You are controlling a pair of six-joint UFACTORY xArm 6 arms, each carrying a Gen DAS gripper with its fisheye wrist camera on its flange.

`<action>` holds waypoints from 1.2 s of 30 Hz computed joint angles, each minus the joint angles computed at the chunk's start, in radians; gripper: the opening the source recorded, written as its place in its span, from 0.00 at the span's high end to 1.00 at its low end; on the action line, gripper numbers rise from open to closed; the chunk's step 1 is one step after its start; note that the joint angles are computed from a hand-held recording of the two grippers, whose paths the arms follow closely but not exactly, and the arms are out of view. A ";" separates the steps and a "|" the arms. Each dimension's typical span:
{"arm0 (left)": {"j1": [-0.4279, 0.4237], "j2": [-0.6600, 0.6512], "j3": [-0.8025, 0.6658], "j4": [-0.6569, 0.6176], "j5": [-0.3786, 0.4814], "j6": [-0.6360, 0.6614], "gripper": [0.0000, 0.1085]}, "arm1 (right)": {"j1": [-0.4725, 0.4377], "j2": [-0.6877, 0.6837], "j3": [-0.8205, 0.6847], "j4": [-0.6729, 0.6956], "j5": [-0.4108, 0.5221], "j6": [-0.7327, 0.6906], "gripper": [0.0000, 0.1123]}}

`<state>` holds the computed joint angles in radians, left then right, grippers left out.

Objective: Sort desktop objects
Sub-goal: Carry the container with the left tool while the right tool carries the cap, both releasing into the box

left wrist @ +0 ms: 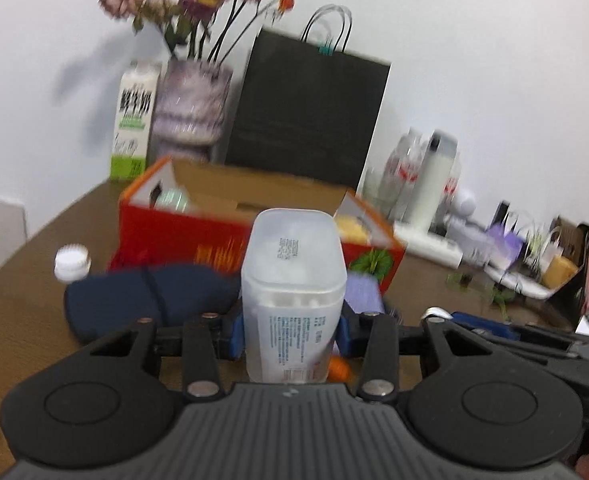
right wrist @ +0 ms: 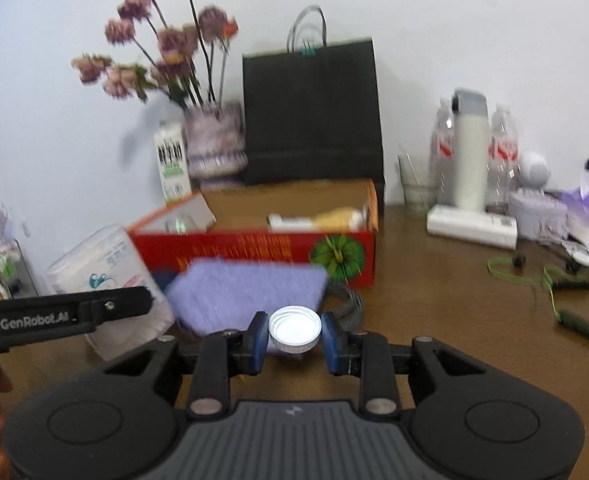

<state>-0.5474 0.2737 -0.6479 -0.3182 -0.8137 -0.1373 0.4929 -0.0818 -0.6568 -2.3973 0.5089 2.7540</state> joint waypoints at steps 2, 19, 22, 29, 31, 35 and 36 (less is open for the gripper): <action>0.017 -0.013 -0.035 0.015 0.018 -0.003 0.62 | -0.008 0.011 -0.047 -0.005 -0.008 -0.014 0.76; 0.189 0.207 -0.491 0.016 0.242 0.021 0.61 | -0.125 0.418 -0.648 -0.140 -0.199 0.061 0.76; 0.204 0.243 -0.563 -0.014 0.314 0.057 0.61 | -0.143 0.522 -0.788 -0.075 -0.283 -0.028 0.76; 0.212 0.329 -0.682 -0.116 0.407 0.182 0.61 | -0.166 0.683 -0.948 0.191 -0.376 -0.374 0.76; 0.212 0.343 -0.700 -0.140 0.433 0.208 0.61 | -0.172 0.697 -0.953 0.257 -0.384 -0.434 0.76; 0.205 0.352 -0.705 -0.162 0.433 0.242 0.61 | -0.165 0.697 -0.951 0.244 -0.379 -0.423 0.76; 0.203 0.351 -0.702 -0.159 0.429 0.243 0.61 | -0.163 0.697 -0.951 0.236 -0.379 -0.416 0.76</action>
